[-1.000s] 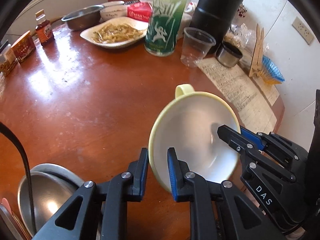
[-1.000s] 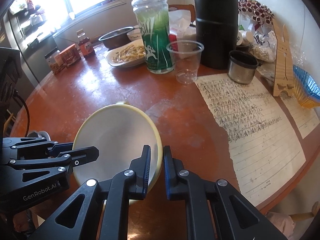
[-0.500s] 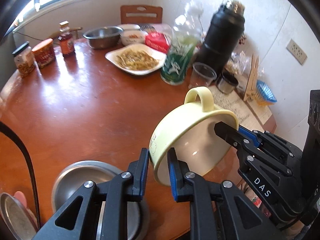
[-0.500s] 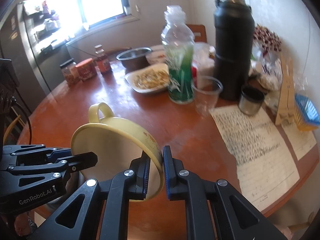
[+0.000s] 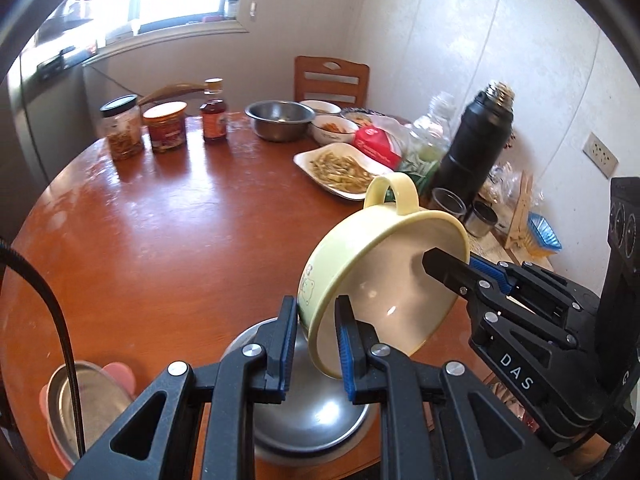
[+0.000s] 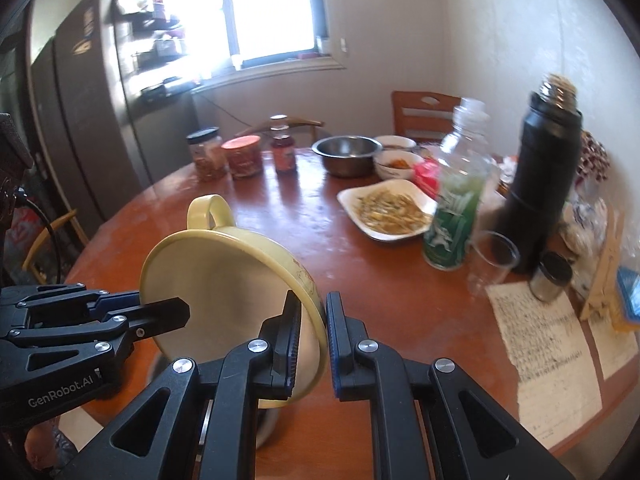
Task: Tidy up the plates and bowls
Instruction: 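Carry the yellow bowl with both grippers and lower it into the steel bowls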
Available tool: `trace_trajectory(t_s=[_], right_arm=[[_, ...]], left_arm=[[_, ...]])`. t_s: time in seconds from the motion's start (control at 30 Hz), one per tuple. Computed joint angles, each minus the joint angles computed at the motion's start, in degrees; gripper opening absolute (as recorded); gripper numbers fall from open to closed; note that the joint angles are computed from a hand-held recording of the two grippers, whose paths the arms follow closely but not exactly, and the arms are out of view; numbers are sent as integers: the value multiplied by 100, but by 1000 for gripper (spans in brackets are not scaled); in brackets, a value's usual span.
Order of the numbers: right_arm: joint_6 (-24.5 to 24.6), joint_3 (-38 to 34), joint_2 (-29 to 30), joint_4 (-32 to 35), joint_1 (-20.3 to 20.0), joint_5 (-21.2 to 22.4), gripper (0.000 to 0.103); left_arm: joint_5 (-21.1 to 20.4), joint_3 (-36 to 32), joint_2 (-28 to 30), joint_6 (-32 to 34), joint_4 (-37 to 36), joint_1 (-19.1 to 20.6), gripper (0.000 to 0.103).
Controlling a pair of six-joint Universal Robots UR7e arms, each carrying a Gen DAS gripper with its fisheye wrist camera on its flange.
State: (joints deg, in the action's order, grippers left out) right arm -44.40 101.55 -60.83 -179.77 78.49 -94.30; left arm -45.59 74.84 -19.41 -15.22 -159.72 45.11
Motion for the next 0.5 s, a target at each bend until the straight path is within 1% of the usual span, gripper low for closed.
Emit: trace_trajectory(t_s=[0.2,0.5], right_arm=[[-107,119,74,18,172,-119,13],[-83,295,170,-143,235,-292,13]], left_arm=[[43,522,-336,-132,-146,70,20],[-43,862,-467,-219,-157,136,20]])
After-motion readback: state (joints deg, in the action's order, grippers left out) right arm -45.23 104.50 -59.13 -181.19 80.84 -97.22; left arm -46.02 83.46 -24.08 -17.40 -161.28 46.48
